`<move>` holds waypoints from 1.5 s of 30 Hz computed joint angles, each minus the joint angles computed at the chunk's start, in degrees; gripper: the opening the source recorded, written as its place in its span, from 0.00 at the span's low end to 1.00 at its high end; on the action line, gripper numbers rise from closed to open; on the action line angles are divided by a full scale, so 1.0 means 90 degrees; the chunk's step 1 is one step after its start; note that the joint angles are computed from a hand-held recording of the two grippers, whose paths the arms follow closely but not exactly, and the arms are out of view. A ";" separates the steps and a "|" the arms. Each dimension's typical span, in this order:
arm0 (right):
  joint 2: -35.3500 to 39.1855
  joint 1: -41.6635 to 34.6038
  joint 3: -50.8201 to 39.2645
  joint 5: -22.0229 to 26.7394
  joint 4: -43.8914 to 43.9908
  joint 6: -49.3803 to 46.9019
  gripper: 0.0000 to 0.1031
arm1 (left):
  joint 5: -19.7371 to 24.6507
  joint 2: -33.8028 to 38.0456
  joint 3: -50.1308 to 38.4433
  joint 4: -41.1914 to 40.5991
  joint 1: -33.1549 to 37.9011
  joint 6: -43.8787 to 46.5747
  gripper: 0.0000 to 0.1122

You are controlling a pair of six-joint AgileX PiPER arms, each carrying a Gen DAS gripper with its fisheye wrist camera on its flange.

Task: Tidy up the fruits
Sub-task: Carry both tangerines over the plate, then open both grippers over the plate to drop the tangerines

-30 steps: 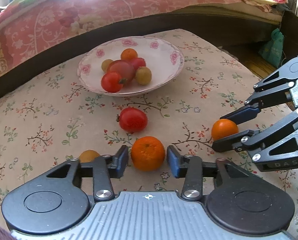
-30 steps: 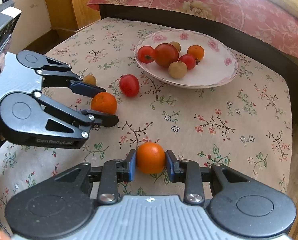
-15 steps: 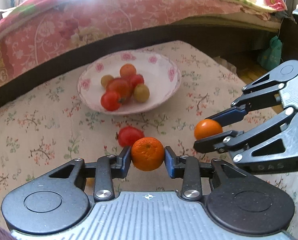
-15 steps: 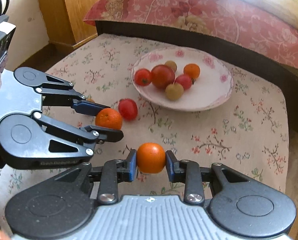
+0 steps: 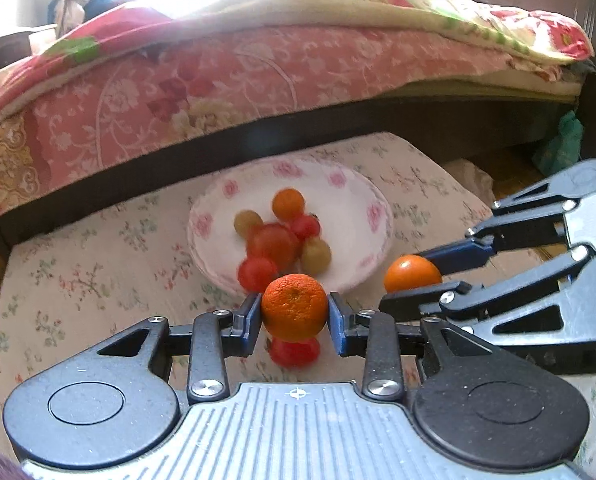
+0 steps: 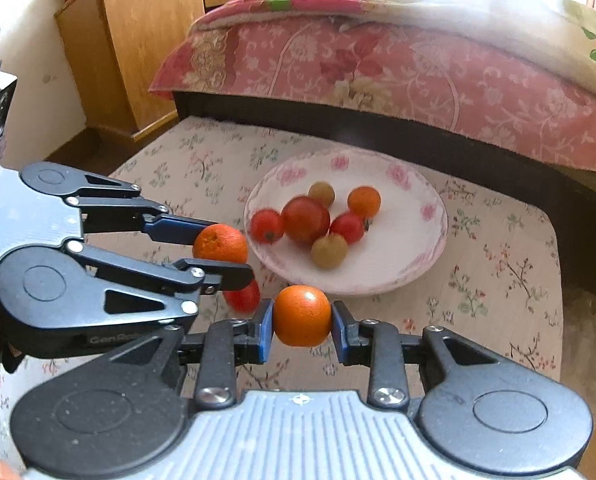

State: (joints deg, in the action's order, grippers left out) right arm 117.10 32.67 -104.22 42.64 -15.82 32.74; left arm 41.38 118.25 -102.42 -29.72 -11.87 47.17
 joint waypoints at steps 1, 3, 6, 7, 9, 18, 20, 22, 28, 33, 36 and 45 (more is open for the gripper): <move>0.0036 -0.0011 -0.0046 -0.0013 -0.0041 0.0042 0.33 | 0.0015 0.0065 -0.0111 0.0044 -0.0011 -0.0071 0.37; 0.0124 -0.0065 -0.0172 0.0003 -0.0048 0.0063 0.33 | 0.0091 0.0225 -0.0349 0.0082 -0.0020 -0.0236 0.37; 0.0252 -0.0138 -0.0331 0.0038 -0.0111 0.0103 0.33 | 0.0183 0.0488 -0.0732 0.0203 -0.0061 -0.0430 0.37; 0.0281 -0.0168 -0.0369 0.0038 -0.0105 0.0103 0.33 | 0.0227 0.0578 -0.0875 0.0248 -0.0074 -0.0520 0.37; 0.0335 -0.0210 -0.0440 0.0037 -0.0158 0.0122 0.33 | 0.0330 0.0740 -0.1137 0.0293 -0.0081 -0.0628 0.37; 0.0717 -0.0307 -0.0856 0.0125 -0.0316 0.0037 0.33 | 0.0429 0.1213 -0.1770 0.0618 -0.0152 -0.1024 0.38; 0.0802 -0.0341 -0.0946 0.0155 -0.0310 0.0009 0.33 | 0.0456 0.1322 -0.1931 0.0697 -0.0181 -0.1117 0.38; 0.0871 -0.0383 -0.1027 0.0168 -0.0311 -0.0018 0.33 | 0.0492 0.1436 -0.2108 0.0764 -0.0214 -0.1203 0.38; 0.1046 -0.0476 -0.1203 0.0168 -0.0330 -0.0108 0.33 | 0.0442 0.1596 -0.2345 0.0942 -0.0282 -0.1406 0.38; 0.1232 -0.0512 -0.1440 0.0212 -0.0327 -0.0188 0.33 | 0.0445 0.1648 -0.2458 0.0946 -0.0267 -0.1457 0.38; 0.1298 -0.0519 -0.1542 0.0268 -0.0338 -0.0204 0.33 | 0.0447 0.1667 -0.2514 0.0951 -0.0266 -0.1474 0.40; 0.1237 -0.0502 -0.1473 0.0159 -0.0528 -0.0034 0.34 | 0.0272 0.1577 -0.2404 0.0929 -0.0262 -0.1504 0.43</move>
State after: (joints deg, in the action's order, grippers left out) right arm 128.23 28.15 -117.47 44.07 -20.58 32.44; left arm 43.83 132.45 -124.06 -21.36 -14.23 33.63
